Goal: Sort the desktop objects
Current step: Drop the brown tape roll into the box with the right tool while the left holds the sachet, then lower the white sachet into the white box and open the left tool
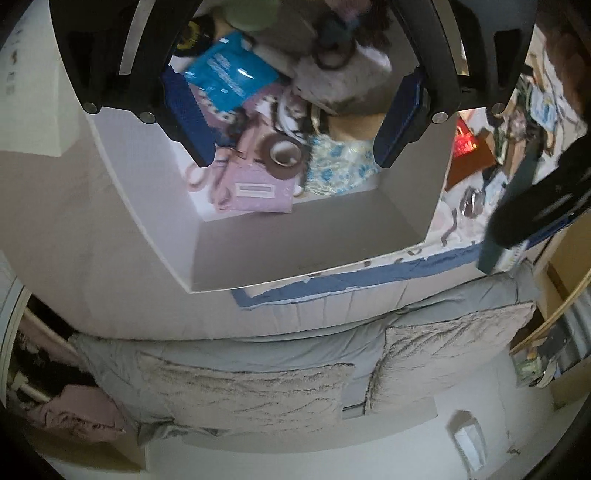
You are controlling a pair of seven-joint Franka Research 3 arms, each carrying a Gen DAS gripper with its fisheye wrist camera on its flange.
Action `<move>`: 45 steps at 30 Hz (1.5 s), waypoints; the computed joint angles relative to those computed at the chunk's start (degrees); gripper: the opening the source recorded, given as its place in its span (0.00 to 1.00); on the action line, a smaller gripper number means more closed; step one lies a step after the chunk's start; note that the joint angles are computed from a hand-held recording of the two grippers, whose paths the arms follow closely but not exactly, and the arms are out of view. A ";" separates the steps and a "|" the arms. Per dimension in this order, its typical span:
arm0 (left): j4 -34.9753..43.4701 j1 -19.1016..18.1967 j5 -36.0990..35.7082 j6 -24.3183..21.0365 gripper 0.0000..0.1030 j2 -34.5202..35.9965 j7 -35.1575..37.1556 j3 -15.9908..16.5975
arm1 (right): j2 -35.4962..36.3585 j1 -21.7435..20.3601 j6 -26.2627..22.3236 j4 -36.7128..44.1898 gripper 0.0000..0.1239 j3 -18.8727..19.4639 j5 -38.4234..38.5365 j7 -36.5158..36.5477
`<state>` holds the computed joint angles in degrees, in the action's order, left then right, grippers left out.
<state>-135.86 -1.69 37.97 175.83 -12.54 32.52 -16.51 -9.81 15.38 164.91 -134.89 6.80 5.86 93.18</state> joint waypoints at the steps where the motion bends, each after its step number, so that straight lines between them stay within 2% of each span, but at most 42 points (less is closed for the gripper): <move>1: 0.14 -0.83 -0.75 -0.29 0.67 0.29 0.91 0.36 | -1.18 -0.59 0.33 -1.05 0.71 0.08 -1.05 0.45; 10: 5.27 -5.09 -6.00 -4.29 0.67 6.27 3.83 1.98 | -6.51 -1.50 2.05 -5.92 0.71 -1.84 2.55 -2.71; 15: 9.16 -5.74 1.58 -7.91 0.67 9.46 -4.52 1.85 | -8.01 -1.52 3.53 -7.81 0.71 -2.52 5.22 -5.39; 18: 11.07 -6.86 3.54 -9.38 0.67 10.93 -7.73 2.73 | -8.68 -3.04 4.69 -8.76 0.71 -1.38 4.50 -4.99; 24: 13.85 -8.72 6.85 -12.02 0.67 13.24 -13.77 4.25 | -9.24 -1.32 5.99 -9.52 0.71 -3.19 7.50 -8.50; 26: 14.03 -9.02 6.45 -12.30 0.69 13.63 -15.13 4.71 | -9.48 -1.10 6.92 -9.78 0.71 -3.33 8.24 -9.53; 27: 14.22 -9.18 6.60 -12.78 0.77 13.83 -15.70 4.87 | -9.58 -0.89 7.36 -9.92 0.71 -3.44 8.74 -9.95; 28: 14.29 -9.36 6.89 -13.28 0.94 13.83 -16.03 4.96 | -9.75 0.11 7.75 -10.02 0.71 -4.24 9.90 -10.95; 29: 14.18 -9.47 8.28 -13.34 0.99 13.69 -17.28 5.14 | -9.79 1.07 8.19 -10.11 0.71 -5.01 11.10 -12.00; 34: 13.29 -9.51 14.07 -12.70 1.00 12.13 -19.36 5.03 | -10.06 2.95 10.07 -10.50 0.71 -6.18 15.24 -14.77; 38: 12.61 -9.36 14.17 -12.43 1.00 11.06 -18.62 4.58 | -10.29 3.75 11.08 -10.57 0.71 -6.64 17.67 -15.35; 44: 10.22 -8.42 15.39 -11.89 1.00 7.72 -19.59 3.65 | -12.23 1.26 12.57 -12.06 0.71 -3.98 17.17 -12.78; 45: 9.92 -8.23 15.45 -11.91 1.00 7.30 -19.61 3.41 | -12.92 -0.30 12.88 -12.59 0.71 -2.51 16.38 -11.42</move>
<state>-125.94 -9.93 53.42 163.92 -5.23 12.91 -13.10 -22.74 15.09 177.79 -147.49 4.29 22.24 81.76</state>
